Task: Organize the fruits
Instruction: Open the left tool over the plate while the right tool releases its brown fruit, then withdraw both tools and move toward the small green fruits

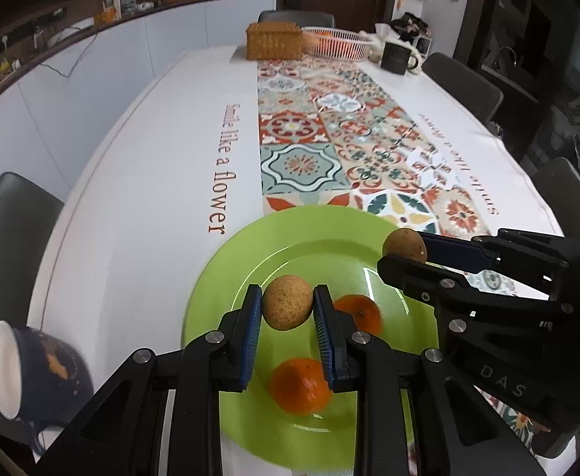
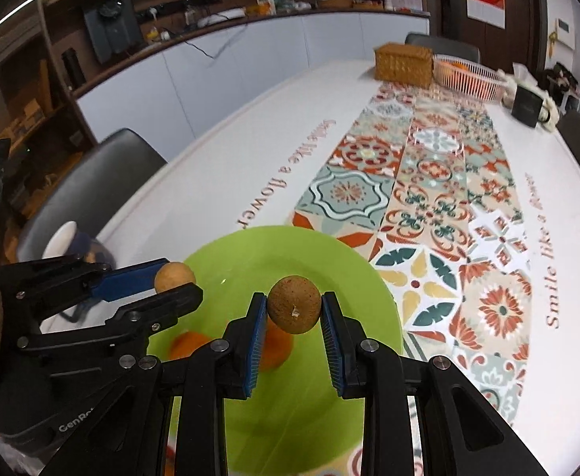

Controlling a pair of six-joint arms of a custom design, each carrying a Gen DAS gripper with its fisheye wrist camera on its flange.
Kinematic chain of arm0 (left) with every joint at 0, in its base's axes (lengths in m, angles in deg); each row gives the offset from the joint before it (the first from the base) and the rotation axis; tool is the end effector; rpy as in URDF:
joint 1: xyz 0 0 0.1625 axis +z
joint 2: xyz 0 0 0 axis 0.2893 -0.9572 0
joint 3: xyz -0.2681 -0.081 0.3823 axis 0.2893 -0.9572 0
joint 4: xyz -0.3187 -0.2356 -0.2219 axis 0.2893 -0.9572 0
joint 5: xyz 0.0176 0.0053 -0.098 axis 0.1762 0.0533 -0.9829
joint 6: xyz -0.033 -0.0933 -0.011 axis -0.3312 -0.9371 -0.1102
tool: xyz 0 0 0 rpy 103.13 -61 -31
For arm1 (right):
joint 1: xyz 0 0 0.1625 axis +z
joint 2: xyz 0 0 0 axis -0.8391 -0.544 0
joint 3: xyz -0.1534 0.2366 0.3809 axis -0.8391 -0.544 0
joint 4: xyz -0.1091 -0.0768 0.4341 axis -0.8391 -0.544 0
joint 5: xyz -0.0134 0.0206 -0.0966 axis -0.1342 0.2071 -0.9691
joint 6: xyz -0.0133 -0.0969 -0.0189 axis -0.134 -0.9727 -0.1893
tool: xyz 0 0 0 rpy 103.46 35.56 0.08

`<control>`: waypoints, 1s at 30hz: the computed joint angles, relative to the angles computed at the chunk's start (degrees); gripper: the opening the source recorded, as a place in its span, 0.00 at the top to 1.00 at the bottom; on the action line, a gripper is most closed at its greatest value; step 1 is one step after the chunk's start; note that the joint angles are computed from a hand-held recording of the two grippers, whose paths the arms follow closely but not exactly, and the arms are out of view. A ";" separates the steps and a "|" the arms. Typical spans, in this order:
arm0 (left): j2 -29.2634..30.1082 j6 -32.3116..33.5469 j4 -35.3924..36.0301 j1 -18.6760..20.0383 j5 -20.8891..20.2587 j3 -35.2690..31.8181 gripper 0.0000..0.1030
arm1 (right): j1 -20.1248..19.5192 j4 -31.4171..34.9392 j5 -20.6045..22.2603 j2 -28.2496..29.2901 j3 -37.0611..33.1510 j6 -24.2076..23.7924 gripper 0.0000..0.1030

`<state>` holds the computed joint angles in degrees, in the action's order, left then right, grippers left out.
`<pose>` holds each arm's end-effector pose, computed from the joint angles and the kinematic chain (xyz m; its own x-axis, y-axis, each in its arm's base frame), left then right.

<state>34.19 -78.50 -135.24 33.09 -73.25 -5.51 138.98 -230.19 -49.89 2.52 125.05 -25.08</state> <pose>-0.3345 -0.7286 -0.1010 -0.7342 -0.0378 -0.6778 0.3605 0.8243 -0.4365 0.0056 -0.7875 0.2276 -0.6907 -0.5644 0.4521 -0.6842 0.7125 -0.1559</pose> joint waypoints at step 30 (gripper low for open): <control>-5.35 -6.85 -6.33 -10.43 12.78 13.78 0.27 | -2.25 -15.31 9.52 -12.90 15.89 -4.33 0.37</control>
<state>28.84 -85.35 -141.56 22.66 -60.47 8.27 136.74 -245.50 -40.37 -10.38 140.93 -29.40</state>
